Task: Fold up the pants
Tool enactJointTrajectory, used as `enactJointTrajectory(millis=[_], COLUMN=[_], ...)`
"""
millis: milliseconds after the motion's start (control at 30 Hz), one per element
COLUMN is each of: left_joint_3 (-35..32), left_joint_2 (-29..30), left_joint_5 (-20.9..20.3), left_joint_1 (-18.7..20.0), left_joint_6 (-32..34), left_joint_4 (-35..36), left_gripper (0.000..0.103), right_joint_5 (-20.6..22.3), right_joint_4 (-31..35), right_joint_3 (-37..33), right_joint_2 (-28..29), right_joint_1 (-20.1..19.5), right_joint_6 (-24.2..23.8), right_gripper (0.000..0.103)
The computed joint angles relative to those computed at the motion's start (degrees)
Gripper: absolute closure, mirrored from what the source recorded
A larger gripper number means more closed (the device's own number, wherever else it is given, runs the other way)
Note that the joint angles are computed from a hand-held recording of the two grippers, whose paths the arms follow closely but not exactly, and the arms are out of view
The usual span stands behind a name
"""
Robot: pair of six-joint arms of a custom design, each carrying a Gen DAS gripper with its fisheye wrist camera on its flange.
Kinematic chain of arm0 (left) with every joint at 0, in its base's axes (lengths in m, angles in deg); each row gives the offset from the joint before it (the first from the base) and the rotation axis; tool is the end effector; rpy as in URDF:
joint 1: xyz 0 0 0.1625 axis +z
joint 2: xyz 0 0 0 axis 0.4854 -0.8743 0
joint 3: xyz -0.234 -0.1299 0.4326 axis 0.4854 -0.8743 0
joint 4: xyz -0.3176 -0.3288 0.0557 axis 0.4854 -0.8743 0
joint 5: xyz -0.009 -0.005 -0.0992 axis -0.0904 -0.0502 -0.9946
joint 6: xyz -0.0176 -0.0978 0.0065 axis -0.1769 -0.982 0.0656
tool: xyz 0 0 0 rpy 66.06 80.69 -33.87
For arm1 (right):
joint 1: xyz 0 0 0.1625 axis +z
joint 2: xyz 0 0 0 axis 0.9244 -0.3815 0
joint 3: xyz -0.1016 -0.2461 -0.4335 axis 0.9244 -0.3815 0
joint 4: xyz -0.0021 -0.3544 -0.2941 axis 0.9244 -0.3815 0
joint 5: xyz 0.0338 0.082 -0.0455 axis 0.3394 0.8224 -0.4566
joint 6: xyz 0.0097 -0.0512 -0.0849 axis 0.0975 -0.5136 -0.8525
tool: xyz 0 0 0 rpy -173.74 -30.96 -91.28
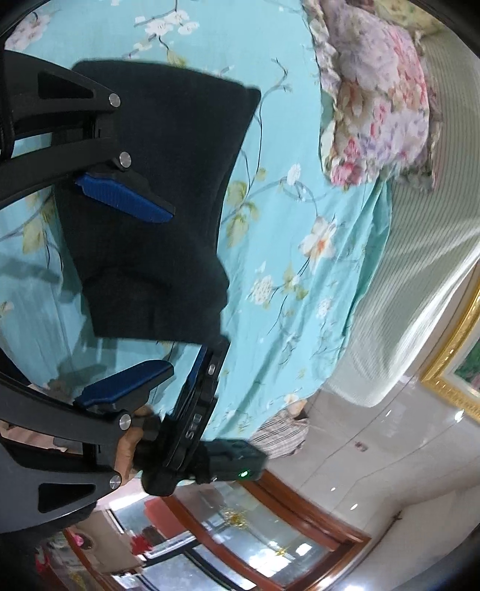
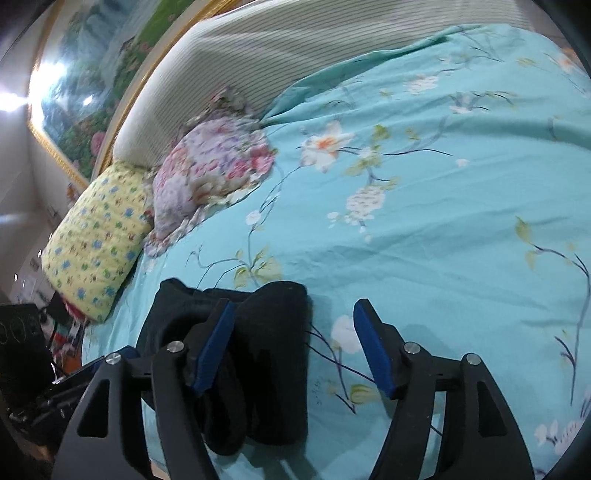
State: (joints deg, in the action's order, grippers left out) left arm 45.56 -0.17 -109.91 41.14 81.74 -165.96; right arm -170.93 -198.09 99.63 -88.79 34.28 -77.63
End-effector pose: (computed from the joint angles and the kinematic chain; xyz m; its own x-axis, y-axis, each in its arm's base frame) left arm -0.0974 -0.7612 0.3076 -0.9277 0.1964 -0.3176 0.3523 0.7422 -0.5701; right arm 0.2910 -0.8016 0.0438 -0.9601 -0.2210 0.1715 -0.2794 0.7874 -0.5495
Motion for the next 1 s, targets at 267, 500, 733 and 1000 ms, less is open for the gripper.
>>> enactJointTrajectory(millis=[267,500,733,1000], left_joint_3=[0.3,0.8,0.7,-1.4], left_joint_2=[-2.2,-3.7,-4.3,-4.1], left_joint_5=[0.9,1.5,1.3,1.4], left_joint_1=[2.4,3.8,4.8,5.7], left_joint_6=[-2.8,-3.8,-3.5,-1.4], left_joint_4=[-1.2,-1.9,-1.3,3.5], left_gripper=[0.025,0.025,0.023,0.021], right_joint_5=[0.3,-1.5,-3.3,-5.0], right_joint_4=[-3.8,-4.3,-4.5,-4.8], right_joint_3=[2.9,3.7,4.3,5.4], right_joint_2=[-1.1,-0.7,-0.3,0.1], right_joint_1=[0.7,2.7,4.1,4.8], right_joint_6=[1.9,-0.4,-2.6,-3.8], right_gripper=[0.022,0.017,0.015,0.013])
